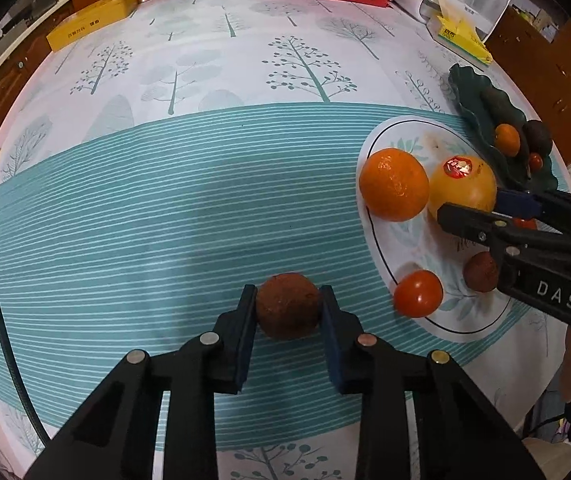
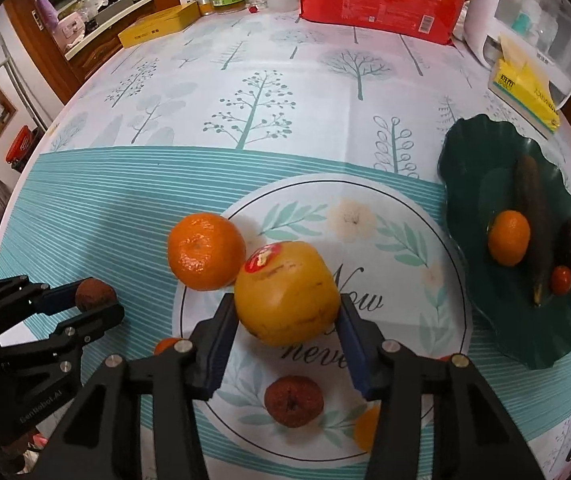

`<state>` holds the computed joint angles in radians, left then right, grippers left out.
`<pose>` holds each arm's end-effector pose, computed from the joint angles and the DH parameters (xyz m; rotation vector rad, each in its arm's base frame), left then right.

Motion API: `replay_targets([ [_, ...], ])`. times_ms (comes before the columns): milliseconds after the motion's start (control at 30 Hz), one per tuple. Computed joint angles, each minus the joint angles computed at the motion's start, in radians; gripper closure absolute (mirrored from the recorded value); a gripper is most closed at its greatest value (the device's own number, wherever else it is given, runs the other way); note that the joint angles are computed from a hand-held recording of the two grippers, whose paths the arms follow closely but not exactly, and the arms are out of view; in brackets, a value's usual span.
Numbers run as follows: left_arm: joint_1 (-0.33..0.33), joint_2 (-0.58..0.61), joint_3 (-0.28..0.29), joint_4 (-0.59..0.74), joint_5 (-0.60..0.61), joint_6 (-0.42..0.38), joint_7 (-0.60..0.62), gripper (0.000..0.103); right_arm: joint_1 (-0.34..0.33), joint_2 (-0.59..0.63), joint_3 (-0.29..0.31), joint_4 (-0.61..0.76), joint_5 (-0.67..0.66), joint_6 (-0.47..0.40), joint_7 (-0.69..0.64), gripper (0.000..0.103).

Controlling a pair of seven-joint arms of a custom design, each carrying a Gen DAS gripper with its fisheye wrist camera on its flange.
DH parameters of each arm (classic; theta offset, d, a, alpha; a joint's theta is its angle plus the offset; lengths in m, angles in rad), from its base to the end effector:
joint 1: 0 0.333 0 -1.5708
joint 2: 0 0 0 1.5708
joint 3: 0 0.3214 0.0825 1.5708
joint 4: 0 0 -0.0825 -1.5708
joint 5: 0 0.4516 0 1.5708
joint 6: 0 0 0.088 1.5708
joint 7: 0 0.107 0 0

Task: Organize fruits
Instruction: 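Grasp the lychee with the left tool while the right tool grasps the grapefruit, then carry the lychee and grapefruit over the green plate and release both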

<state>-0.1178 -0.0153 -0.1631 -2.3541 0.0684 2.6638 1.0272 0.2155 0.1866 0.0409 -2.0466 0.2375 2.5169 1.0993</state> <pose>0.5541 -0.1619 0.3278 -2.2921 1.8613 -0.4266 0.6408 0.1653 0.3426 -2.4681 1.3772 -0.1585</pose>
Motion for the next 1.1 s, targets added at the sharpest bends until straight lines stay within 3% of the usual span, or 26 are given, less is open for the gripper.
replay_targets([
  [233, -0.003, -0.031, -0.002, -0.008, 0.021, 0.002, -0.025, 0.075, -0.011, -0.012, 0.001, -0.004, 0.038, -0.008, -0.012, 0.056],
  [667, -0.029, -0.100, -0.023, 0.059, 0.130, -0.047, -0.088, 0.075, -0.041, -0.141, -0.008, -0.073, 0.202, -0.021, -0.168, 0.056],
  [867, -0.048, -0.078, -0.043, 0.154, 0.204, -0.079, -0.133, 0.075, -0.061, -0.194, -0.033, -0.067, 0.288, -0.043, -0.256, 0.056],
  [1100, -0.077, 0.031, -0.056, 0.364, 0.312, -0.123, -0.178, 0.075, -0.103, -0.186, -0.068, 0.034, 0.348, -0.066, -0.367, 0.056],
])
